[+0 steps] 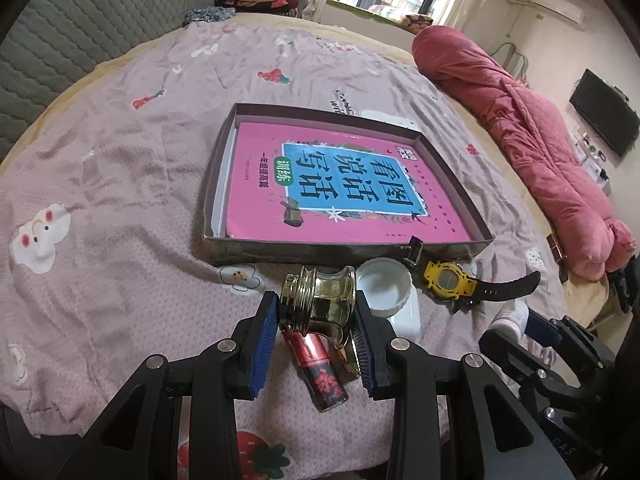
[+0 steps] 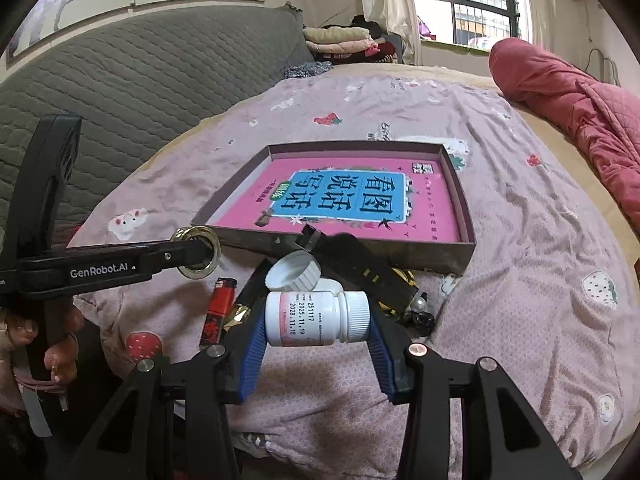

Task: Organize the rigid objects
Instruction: 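Lift and carry pill bottle with right tool while left tool carries brass cylinder over tray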

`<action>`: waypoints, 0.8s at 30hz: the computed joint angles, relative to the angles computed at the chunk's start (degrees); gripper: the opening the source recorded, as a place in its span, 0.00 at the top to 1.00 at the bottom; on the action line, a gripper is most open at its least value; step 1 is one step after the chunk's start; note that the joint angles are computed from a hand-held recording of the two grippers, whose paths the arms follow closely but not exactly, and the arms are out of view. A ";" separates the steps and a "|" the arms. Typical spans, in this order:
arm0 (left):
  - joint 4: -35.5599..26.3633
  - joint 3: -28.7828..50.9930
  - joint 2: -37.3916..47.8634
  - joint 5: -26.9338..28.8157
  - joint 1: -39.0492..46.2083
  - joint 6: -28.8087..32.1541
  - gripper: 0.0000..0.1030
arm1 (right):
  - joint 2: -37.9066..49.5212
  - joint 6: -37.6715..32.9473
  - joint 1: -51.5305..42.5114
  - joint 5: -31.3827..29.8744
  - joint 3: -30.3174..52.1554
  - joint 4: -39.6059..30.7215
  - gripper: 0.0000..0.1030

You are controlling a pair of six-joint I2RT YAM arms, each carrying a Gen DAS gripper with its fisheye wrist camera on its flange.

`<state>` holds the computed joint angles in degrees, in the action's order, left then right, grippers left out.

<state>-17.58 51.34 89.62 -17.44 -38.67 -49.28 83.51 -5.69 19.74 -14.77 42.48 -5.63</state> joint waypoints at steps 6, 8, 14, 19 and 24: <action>-1.34 0.16 -1.83 -1.22 -0.77 -0.31 0.65 | -4.37 0.13 -0.08 -0.86 -0.76 -1.08 0.55; -1.75 0.13 -2.33 -1.28 -0.88 -0.44 0.65 | -5.44 0.20 -0.26 -0.87 -0.75 -1.51 0.55; -3.17 0.53 -3.48 -2.91 -1.67 -0.37 0.65 | -6.84 1.00 -1.77 -1.00 0.39 -2.42 0.55; -4.46 1.53 -3.65 -4.54 -2.56 -0.15 0.65 | -6.98 1.18 -2.27 0.23 1.48 -3.00 0.55; -5.65 2.64 -3.31 -5.91 -2.57 0.70 0.65 | -6.69 0.67 -1.50 2.82 2.18 -2.30 0.55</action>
